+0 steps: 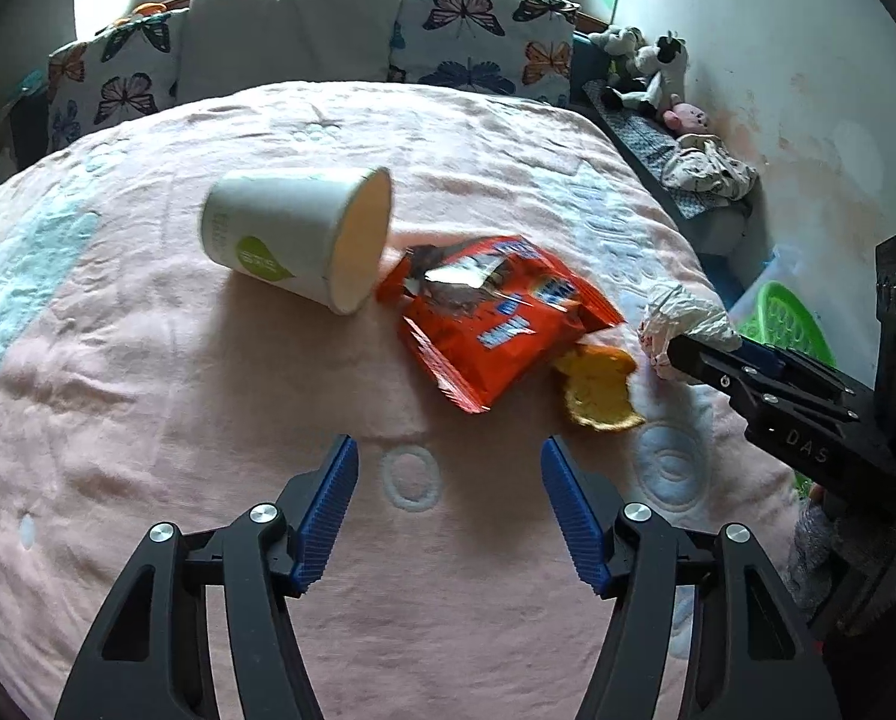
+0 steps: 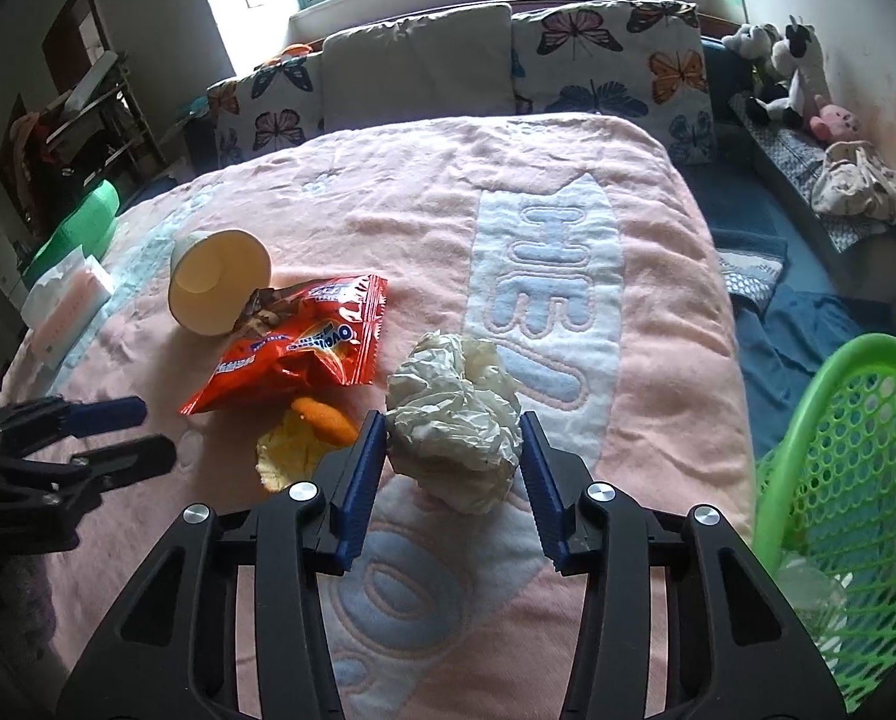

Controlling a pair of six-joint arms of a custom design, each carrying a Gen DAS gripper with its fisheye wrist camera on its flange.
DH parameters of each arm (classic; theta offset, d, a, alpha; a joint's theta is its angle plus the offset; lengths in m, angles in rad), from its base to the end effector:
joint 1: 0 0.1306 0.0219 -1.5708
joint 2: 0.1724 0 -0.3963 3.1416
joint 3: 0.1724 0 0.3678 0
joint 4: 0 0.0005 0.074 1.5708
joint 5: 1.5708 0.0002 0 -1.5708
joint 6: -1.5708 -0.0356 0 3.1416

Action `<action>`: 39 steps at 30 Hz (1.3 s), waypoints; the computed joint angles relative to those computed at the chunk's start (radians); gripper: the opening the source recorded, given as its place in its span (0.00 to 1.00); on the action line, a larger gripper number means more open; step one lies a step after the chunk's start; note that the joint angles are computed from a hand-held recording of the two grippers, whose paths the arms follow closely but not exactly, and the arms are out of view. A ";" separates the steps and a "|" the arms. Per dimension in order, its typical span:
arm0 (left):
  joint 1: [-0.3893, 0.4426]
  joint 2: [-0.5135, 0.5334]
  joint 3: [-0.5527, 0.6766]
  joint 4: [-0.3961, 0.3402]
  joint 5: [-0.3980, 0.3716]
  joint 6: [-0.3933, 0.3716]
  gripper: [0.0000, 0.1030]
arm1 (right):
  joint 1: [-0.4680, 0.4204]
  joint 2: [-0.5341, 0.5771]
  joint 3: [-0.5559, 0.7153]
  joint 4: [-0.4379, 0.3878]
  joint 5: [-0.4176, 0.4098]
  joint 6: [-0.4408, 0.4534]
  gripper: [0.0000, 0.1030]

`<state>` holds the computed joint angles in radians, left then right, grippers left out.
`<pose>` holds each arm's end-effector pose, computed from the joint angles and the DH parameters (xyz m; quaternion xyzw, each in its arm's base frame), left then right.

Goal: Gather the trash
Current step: 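Grasp the white crumpled tissue with the right tool and lift it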

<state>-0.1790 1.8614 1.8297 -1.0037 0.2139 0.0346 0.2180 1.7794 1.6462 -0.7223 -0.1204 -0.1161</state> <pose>0.6105 -0.1186 0.3799 0.0973 0.9543 -0.1304 0.2505 0.5902 0.1346 0.3670 -0.0686 0.9327 0.1137 0.3352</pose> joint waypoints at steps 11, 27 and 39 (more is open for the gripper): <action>-0.053 0.011 -0.004 0.008 0.032 -0.036 0.57 | -0.024 -0.095 -0.102 0.040 -0.005 -0.015 0.44; -0.107 0.090 0.077 0.010 -0.041 -0.063 0.52 | -0.056 -0.195 -0.205 0.075 0.003 -0.021 0.44; -0.120 0.090 0.068 0.031 -0.041 -0.087 0.49 | -0.088 -0.222 -0.245 0.085 0.009 -0.037 0.44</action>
